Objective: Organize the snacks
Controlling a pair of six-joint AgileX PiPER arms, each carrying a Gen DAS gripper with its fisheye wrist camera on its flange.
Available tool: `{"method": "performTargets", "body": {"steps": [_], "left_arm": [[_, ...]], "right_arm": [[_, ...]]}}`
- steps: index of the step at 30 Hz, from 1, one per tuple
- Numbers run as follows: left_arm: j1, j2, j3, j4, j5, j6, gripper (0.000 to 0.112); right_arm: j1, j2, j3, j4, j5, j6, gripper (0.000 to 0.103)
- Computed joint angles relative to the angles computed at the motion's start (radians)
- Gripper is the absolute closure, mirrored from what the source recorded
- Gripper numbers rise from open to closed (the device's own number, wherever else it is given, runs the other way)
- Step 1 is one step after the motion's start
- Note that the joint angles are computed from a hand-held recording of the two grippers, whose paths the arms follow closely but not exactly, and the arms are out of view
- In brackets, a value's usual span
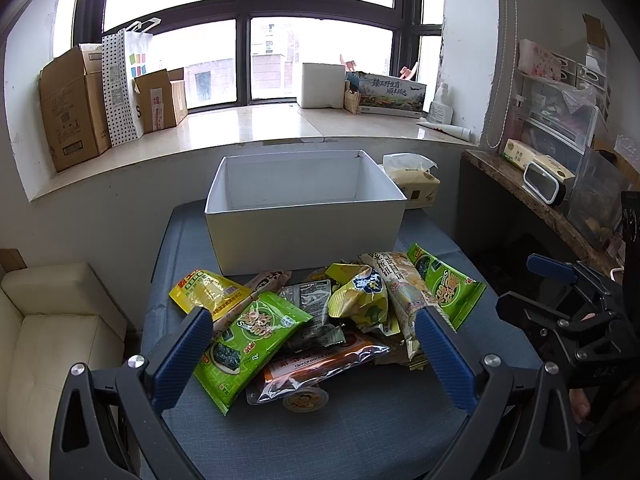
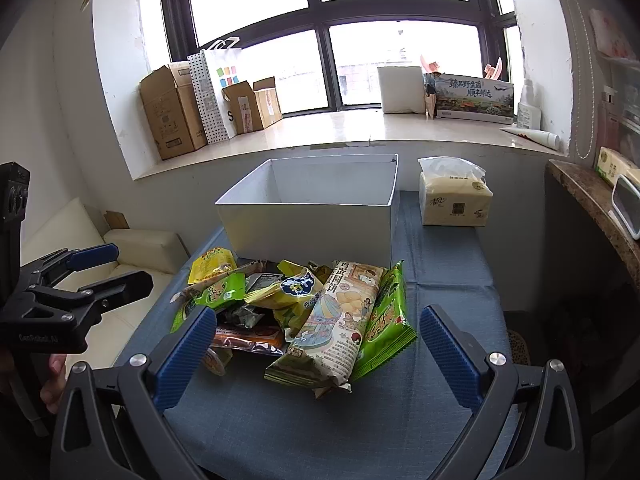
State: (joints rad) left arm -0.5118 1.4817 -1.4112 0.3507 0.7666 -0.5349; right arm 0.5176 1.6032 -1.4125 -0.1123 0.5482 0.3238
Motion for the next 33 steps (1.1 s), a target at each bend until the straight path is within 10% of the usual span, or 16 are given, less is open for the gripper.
{"method": "performTargets", "body": {"steps": [14,21,29,33], "left_arm": [[0.012,-0.004,0.025,-0.015,-0.006,0.005,0.009],[0.016,-0.001,0.034,-0.016,0.001,-0.002,0.009],[0.018,0.004,0.048,-0.021,0.004,-0.007,0.009],[0.020,0.014,0.044,-0.035,0.000,0.003,0.009]], "right_arm": [[-0.141,0.138,-0.107,0.142,0.088,-0.061,0.000],[-0.302,0.311,-0.239,0.554,0.171,-0.292,0.004],[-0.342,0.474,-0.378,0.671,0.309,-0.298,0.047],[-0.332,0.484,-0.368,0.691,0.313,-0.336,0.088]]}}
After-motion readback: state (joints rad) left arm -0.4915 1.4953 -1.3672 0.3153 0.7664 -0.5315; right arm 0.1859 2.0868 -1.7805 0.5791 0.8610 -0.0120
